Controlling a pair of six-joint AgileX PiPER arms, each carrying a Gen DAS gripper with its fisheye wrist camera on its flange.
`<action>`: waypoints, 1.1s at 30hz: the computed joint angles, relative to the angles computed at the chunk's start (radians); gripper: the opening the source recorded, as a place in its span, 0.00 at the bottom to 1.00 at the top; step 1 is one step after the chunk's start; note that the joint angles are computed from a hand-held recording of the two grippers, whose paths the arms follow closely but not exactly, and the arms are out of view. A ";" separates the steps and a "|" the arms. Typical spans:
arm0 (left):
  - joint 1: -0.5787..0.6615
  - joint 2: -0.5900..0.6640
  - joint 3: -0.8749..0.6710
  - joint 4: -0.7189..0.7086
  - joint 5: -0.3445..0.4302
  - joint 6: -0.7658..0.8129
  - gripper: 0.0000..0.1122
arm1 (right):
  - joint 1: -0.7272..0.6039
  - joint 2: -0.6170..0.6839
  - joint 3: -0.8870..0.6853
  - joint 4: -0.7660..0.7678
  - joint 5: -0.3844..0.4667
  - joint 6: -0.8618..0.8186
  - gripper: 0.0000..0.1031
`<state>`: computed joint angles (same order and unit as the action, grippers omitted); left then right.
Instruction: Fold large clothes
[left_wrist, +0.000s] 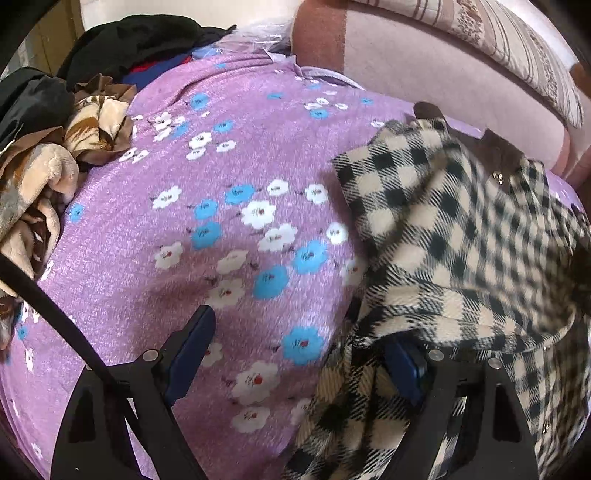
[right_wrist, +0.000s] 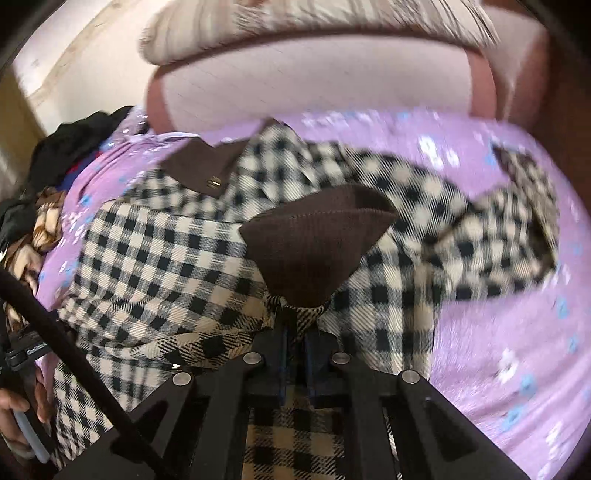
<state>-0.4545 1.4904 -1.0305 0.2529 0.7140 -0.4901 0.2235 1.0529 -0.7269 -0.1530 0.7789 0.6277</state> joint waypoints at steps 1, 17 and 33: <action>0.007 -0.004 0.000 0.000 -0.005 -0.007 0.74 | -0.019 -0.007 0.001 0.030 -0.006 -0.026 0.08; 0.097 -0.158 0.045 -0.154 0.119 0.170 0.70 | -0.055 -0.093 -0.103 0.010 0.227 -0.022 0.61; 0.105 -0.056 0.030 -0.175 0.036 0.171 0.70 | 0.255 0.651 -0.754 0.213 0.000 -0.523 0.64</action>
